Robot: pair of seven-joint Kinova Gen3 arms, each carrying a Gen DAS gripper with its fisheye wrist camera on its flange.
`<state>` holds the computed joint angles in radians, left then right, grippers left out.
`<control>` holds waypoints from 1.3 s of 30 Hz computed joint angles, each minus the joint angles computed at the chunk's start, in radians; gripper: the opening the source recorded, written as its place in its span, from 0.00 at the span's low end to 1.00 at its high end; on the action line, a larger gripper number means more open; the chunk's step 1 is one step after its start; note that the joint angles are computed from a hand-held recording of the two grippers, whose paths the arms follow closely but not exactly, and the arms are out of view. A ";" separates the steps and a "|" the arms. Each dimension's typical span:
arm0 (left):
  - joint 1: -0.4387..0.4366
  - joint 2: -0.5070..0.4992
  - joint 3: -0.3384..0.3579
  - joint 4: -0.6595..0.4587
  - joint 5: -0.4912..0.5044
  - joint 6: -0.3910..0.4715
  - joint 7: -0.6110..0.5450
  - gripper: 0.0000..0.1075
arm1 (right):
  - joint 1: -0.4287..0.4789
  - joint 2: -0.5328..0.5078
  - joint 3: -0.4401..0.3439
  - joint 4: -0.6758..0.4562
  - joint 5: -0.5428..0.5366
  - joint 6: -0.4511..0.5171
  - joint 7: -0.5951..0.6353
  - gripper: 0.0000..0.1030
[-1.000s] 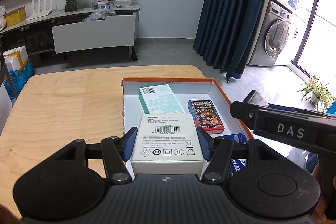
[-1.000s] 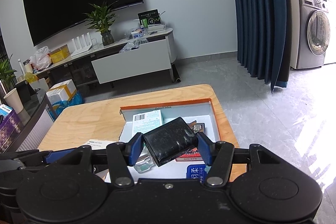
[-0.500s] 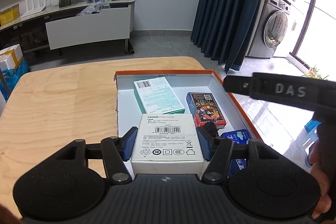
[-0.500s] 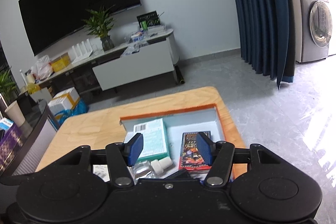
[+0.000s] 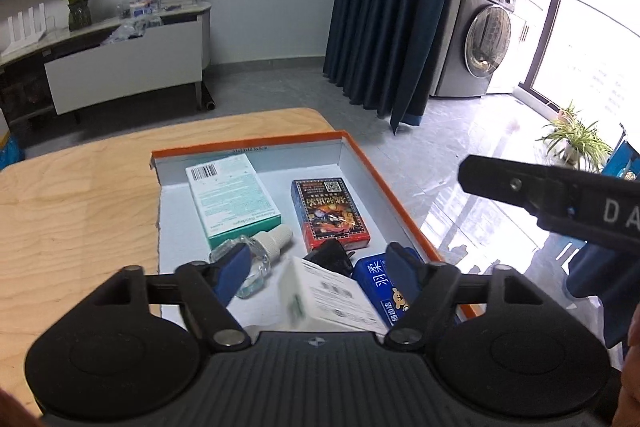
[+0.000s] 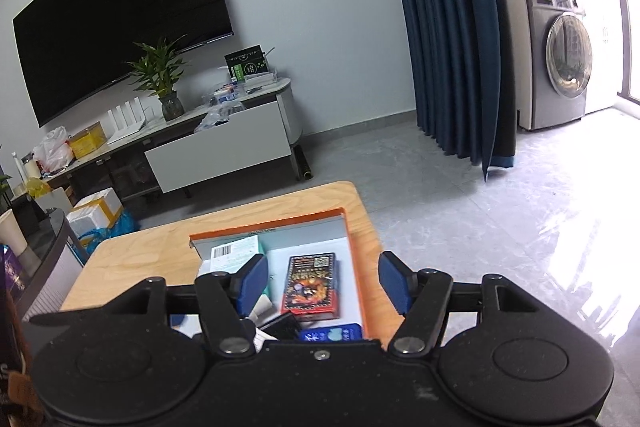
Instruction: Organize rigid objects
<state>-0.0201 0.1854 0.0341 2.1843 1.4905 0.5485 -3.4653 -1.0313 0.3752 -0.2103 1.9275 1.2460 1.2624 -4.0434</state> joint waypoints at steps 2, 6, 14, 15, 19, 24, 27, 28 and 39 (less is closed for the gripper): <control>-0.003 -0.020 -0.005 0.013 -0.001 -0.006 0.015 0.80 | -0.024 -0.008 -0.011 0.002 -0.020 0.029 -0.002 0.75; -0.002 -0.099 -0.015 0.056 0.003 -0.058 0.061 0.95 | -0.055 -0.013 -0.026 -0.004 -0.040 0.071 -0.001 0.79; -0.012 -0.279 -0.046 0.165 -0.128 -0.118 0.236 0.96 | -0.146 -0.015 -0.068 -0.037 -0.113 0.151 0.039 0.86; -0.013 -0.291 -0.050 0.180 -0.136 -0.126 0.249 0.96 | -0.158 -0.013 -0.071 -0.038 -0.121 0.156 0.036 0.86; 0.007 -0.308 -0.041 0.220 -0.150 -0.203 0.293 0.96 | -0.178 -0.011 -0.079 -0.031 -0.155 0.129 0.030 0.86; 0.019 -0.316 -0.063 0.259 -0.128 -0.209 0.261 0.96 | -0.202 0.011 -0.075 -0.038 -0.183 0.110 0.046 0.86; 0.010 -0.328 -0.058 0.286 -0.071 -0.213 0.198 0.96 | -0.214 0.018 -0.071 -0.028 -0.191 0.091 0.032 0.86; 0.007 -0.328 -0.049 0.289 -0.070 -0.222 0.202 0.96 | -0.217 0.020 -0.070 -0.024 -0.193 0.085 0.026 0.86; -0.022 -0.346 -0.038 0.313 -0.054 -0.218 0.197 0.96 | -0.236 0.026 -0.060 -0.019 -0.203 0.069 0.024 0.86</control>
<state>-0.0423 -0.1607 -0.0043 2.4976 1.4366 0.3308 -3.2680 -1.2673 0.4010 -0.2703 1.9082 1.0426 1.3317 -4.0191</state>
